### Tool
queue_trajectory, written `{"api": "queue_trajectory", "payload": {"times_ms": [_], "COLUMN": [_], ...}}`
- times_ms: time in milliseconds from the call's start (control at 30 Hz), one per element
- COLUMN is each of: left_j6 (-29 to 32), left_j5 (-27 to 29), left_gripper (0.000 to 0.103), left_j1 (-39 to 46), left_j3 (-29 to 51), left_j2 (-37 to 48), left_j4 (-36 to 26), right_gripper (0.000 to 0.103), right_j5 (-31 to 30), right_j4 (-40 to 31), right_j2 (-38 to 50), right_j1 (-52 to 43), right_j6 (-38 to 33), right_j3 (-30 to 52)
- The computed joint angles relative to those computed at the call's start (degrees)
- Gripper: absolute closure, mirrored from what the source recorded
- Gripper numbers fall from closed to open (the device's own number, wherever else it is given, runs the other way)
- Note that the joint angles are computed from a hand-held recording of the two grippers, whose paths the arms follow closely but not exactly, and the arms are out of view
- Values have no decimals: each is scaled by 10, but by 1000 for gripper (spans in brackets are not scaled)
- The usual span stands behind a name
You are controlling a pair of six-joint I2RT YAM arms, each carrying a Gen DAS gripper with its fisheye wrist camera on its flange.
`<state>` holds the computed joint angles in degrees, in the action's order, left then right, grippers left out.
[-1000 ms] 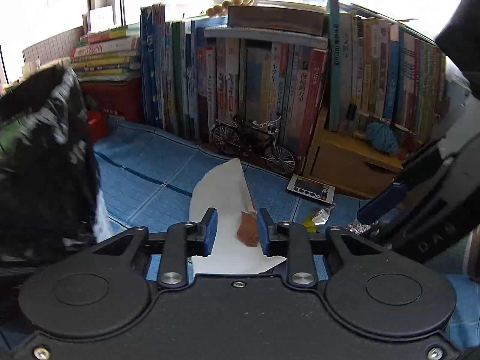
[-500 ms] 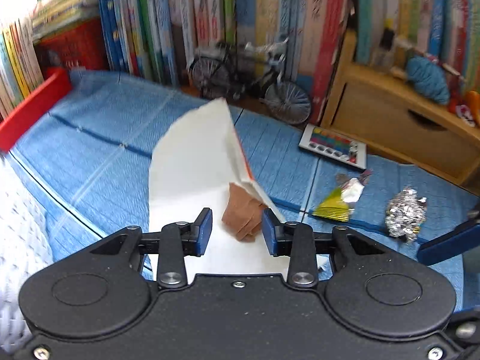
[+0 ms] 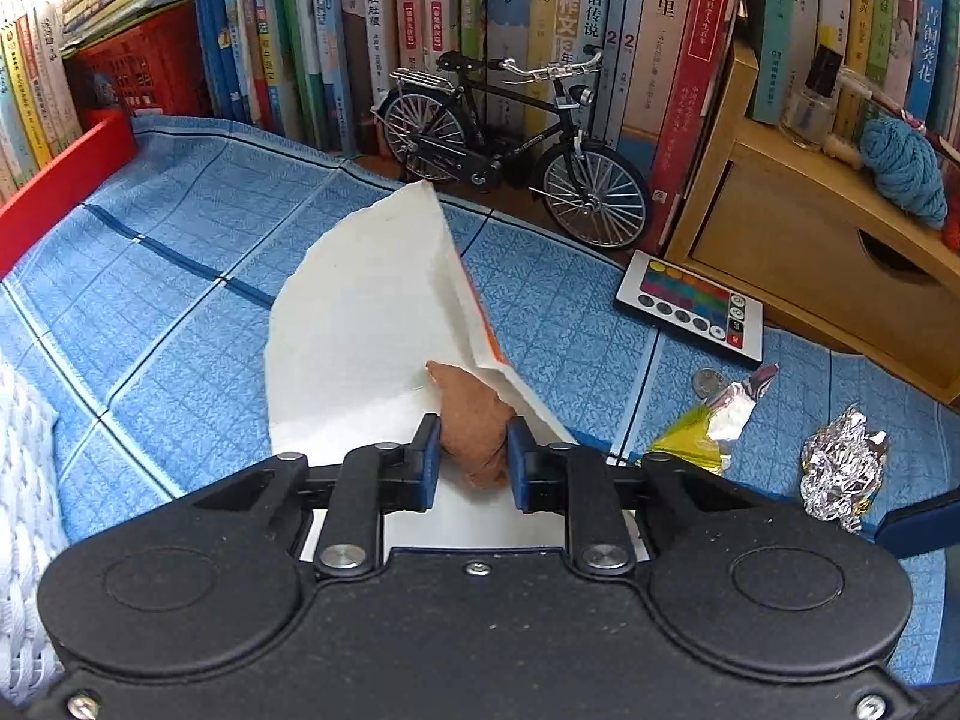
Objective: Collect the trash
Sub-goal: 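Grasp the brown snack with the left gripper while the right gripper holds the paper wrapper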
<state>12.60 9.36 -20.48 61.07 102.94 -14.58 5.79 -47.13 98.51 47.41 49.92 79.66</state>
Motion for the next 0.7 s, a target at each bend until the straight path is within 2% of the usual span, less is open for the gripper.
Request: {"api": "queue_trajectory", "payload": {"times_ms": [167,367,533,700], "left_j6": [7,31,54,83], "left_j5": [0,10,21,71], "left_gripper": [83,84,84,83], "left_j1": [11,35,59,101], "left_j3": [-17,-28,-30,-23], "left_j2": [-39,-104,-172,-241], "left_j4": [-5,-48,-107,-163], "right_gripper": [32,32,32,32], "right_j5": [18,48,55,45], "right_j4": [-2,-14,-16,-9], "right_j2": [0,8,12,13], "right_j1": [2,-1,-12,-21], "right_j6": [10,25,64,77], "right_j3": [-3,1,-2,-4]}}
